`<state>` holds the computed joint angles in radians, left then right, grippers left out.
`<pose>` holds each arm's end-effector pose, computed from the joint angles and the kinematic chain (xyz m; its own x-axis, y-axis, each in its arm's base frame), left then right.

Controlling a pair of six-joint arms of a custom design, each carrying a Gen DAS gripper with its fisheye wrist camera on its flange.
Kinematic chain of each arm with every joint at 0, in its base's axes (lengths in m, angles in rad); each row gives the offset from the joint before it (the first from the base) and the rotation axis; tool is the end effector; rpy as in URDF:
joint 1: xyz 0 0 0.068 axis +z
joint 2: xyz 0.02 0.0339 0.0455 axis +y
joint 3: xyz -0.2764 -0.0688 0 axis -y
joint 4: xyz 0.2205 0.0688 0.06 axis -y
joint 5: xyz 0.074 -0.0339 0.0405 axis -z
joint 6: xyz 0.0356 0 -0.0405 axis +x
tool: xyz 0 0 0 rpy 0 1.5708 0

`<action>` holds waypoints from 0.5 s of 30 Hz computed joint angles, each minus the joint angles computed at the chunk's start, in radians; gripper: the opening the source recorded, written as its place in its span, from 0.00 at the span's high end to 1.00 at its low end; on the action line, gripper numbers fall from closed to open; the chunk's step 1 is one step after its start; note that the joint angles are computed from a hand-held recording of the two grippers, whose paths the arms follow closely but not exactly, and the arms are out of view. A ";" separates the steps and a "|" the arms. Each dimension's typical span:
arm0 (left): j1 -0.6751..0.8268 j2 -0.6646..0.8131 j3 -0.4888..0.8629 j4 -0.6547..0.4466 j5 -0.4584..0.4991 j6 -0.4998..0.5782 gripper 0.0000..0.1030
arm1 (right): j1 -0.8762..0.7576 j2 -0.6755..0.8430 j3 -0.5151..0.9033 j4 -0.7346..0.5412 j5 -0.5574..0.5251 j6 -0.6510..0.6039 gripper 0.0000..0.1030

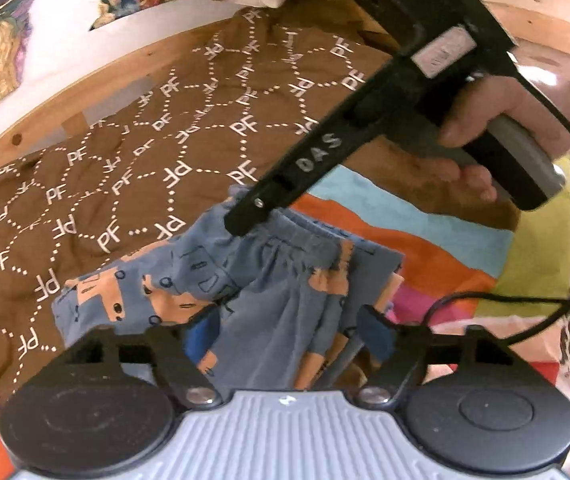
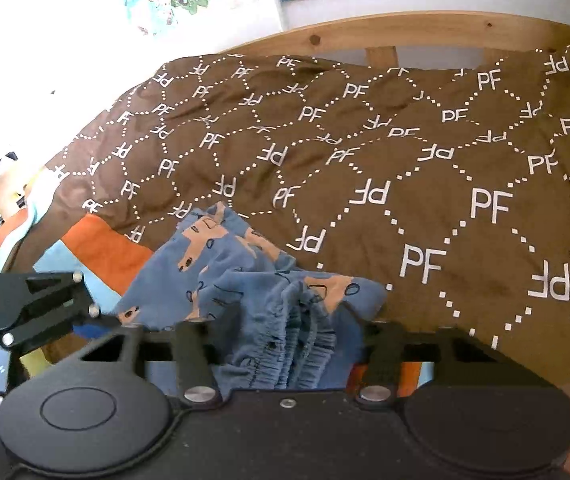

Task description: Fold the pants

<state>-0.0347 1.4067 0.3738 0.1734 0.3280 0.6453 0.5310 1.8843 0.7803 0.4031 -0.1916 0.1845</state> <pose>0.2091 -0.0187 0.1460 -0.4587 0.5856 -0.6683 0.6495 0.7342 0.1977 0.2909 0.1787 0.1363 -0.6609 -0.1793 -0.7288 -0.5100 0.8196 0.2609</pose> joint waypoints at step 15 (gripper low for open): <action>0.005 0.011 0.029 -0.059 0.016 0.009 0.93 | -0.004 -0.012 -0.018 0.018 0.006 0.037 0.92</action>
<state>-0.0298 1.4176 0.4031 0.1139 0.3437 0.6546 0.5270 1.8723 0.7619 0.4207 -0.1854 0.2215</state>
